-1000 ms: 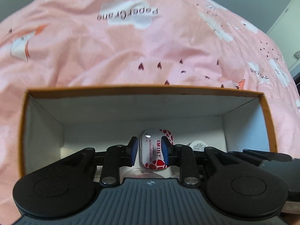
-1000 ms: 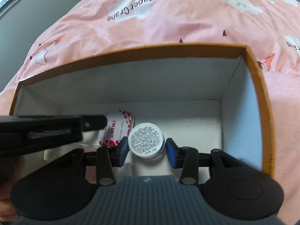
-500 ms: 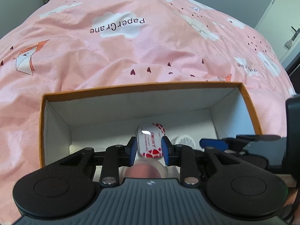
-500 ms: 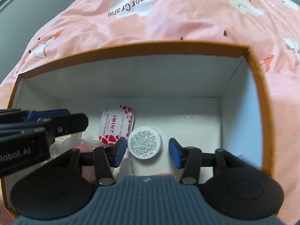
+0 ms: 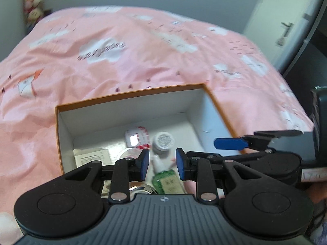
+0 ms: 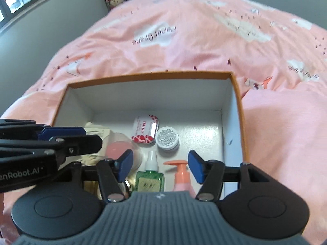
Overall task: Organize rigid objects
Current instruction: 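Withdraw both tools from the box toward the yellow tape measure and tube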
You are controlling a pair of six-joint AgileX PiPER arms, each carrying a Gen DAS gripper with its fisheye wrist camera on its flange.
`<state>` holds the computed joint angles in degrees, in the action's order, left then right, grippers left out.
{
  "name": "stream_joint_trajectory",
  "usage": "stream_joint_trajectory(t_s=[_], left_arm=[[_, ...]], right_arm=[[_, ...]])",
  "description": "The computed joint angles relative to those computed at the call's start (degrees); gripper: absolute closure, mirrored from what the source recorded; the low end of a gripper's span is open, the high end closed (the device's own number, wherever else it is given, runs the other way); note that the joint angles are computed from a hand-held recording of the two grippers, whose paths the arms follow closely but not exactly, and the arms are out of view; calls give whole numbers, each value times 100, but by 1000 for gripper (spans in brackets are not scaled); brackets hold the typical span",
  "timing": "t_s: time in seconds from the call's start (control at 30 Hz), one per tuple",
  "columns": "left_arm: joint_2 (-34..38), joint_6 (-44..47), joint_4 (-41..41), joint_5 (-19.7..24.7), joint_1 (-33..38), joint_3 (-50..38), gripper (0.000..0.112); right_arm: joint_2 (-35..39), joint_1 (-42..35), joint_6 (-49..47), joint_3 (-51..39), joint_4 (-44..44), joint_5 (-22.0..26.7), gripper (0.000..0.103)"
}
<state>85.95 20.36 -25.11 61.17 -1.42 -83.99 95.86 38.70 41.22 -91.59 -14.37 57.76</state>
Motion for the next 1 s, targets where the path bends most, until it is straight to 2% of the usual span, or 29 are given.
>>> stream_joint_trajectory(t_s=[0.23, 0.33, 0.5, 0.57, 0.6, 0.7, 0.83, 0.93, 1.0], left_arm=[[-1144, 1100, -801, -32, 254, 1089, 81], [-1516, 1362, -1047, 13, 303, 1557, 81], [-1797, 2243, -1378, 156, 195, 2387, 81], [-1744, 2887, -1742, 364, 244, 2703, 81], [-1719, 3038, -1788, 361, 171, 2828, 81], [-1689, 3084, -1386, -40, -439, 3118, 81], [-1414, 3168, -1141, -140, -905, 3336, 81], [-1177, 3055, -956, -411, -1239, 3476, 81], [-1013, 2875, -678, -599, -1504, 3496, 81]], right_arm=[[-1103, 1116, 1659, 1037, -1366, 31, 43], [-1490, 1692, 2543, 1503, -1925, 202, 43], [-2014, 2437, 4074, 2305, -2231, 612, 43], [-2174, 2624, 4574, 2638, -2160, 776, 44], [-2240, 2682, 4746, 2797, -2051, 805, 52], [-2456, 2709, 5190, 3297, -1555, 773, 64], [-2562, 2702, 5497, 3733, -1113, 559, 70], [-2625, 2562, 5564, 4054, -761, 106, 78], [-2685, 2510, 5661, 4244, -666, -145, 78]])
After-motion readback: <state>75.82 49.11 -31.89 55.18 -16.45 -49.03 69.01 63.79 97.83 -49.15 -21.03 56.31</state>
